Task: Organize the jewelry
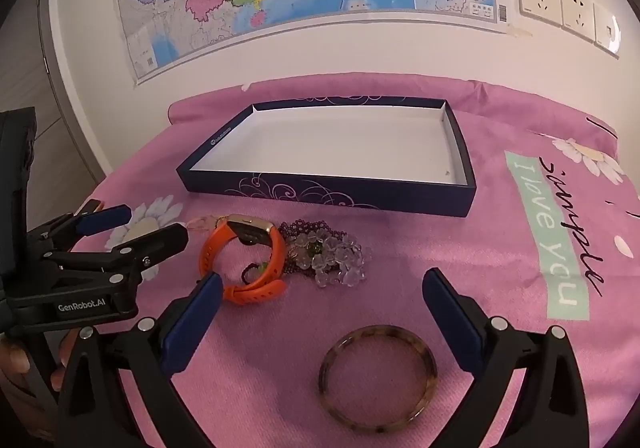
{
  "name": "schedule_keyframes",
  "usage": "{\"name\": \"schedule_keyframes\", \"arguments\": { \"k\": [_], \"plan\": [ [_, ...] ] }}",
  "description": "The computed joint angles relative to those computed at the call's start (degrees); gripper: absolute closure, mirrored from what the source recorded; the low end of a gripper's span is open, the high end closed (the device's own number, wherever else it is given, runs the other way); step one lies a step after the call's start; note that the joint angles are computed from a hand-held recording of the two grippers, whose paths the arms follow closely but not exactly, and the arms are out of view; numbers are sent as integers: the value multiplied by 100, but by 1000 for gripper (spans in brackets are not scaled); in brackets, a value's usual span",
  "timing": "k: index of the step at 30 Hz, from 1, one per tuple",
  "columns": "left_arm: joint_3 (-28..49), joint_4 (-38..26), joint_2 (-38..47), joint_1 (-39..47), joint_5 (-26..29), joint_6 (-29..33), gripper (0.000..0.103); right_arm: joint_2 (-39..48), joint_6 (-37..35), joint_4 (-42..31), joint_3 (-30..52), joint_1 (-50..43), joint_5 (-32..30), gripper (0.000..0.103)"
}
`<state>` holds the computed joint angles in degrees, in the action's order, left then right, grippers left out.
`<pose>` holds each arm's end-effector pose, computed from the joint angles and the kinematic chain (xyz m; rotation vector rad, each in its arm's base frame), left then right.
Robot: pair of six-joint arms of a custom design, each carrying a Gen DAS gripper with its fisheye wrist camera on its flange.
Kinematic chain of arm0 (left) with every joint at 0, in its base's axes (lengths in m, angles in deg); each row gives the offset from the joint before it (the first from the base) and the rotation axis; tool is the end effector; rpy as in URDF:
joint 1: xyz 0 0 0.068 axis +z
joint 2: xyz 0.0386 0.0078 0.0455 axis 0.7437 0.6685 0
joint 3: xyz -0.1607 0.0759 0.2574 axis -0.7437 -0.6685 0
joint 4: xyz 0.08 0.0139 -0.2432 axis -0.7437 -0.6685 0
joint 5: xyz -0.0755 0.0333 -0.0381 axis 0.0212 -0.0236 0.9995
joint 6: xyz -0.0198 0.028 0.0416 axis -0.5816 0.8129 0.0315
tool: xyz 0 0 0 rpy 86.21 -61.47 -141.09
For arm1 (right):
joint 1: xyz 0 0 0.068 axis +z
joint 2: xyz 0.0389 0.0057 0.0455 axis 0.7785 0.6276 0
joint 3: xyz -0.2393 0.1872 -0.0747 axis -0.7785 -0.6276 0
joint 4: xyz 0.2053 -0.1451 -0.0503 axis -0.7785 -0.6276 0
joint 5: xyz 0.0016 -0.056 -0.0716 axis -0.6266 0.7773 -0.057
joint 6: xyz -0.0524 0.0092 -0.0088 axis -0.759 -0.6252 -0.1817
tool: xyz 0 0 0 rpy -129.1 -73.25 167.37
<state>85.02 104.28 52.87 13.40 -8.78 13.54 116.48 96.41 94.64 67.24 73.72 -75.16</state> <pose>0.3083 -0.2017 0.1394 0.2693 2.3159 -0.1212 0.2661 0.1077 0.1233 -0.0882 2.3021 0.2637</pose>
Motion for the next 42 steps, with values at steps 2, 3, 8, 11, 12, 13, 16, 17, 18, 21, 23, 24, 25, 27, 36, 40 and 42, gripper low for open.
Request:
{"name": "schedule_keyframes", "arguments": {
  "k": [2, 3, 8, 11, 12, 13, 16, 17, 18, 21, 23, 24, 25, 27, 36, 40, 42],
  "plan": [
    [17, -44, -3, 20, 74, -38, 6, -9, -5, -5, -5, -8, -9, 7],
    [21, -49, 1, 20, 75, -30, 6, -19, -19, -16, -2, -29, -33, 7],
    [21, 4, 50, 128, 187, 49, 6, -20, -39, 2, -16, -40, -61, 7],
    [-21, -39, -15, 84, 155, 22, 6, -19, -34, -13, -22, -45, -65, 7],
    [-29, -37, -24, 95, 157, 30, 6, -19, -42, -6, -27, -54, -89, 7],
    [-22, -45, -21, 93, 149, 32, 6, -15, -48, -2, -26, -64, -95, 7],
    [33, -25, 92, -57, -5, -57, 6, -9, -46, 36, -44, -76, -116, 7],
    [37, -27, 96, -60, -8, -59, 6, -8, -45, 44, -51, -74, -102, 7],
    [32, -22, 94, -52, 8, -49, 6, -14, -51, 57, -63, -83, -106, 7],
    [38, -11, 121, -61, 11, -55, 6, -9, -72, 75, -70, -106, -121, 7],
    [32, 16, 144, -76, 5, -62, 6, -5, -83, 60, -58, -130, -141, 7],
    [35, 16, 148, -78, 4, -67, 6, -1, -85, 74, -65, -129, -133, 7],
    [35, 15, 147, -76, 11, -65, 6, 1, -86, 80, -67, -131, -132, 7],
    [36, 23, 171, -92, 3, -83, 6, 8, -93, 86, -71, -151, -134, 7],
    [58, -1, 192, -141, 12, -92, 6, 0, -102, 122, -119, -188, -162, 7],
    [84, -27, 204, -166, 0, -108, 6, -21, -99, 78, -113, -196, -166, 7],
    [84, -31, 201, -169, -3, -108, 6, -22, -107, 80, -118, -205, -173, 7]
  ]
}}
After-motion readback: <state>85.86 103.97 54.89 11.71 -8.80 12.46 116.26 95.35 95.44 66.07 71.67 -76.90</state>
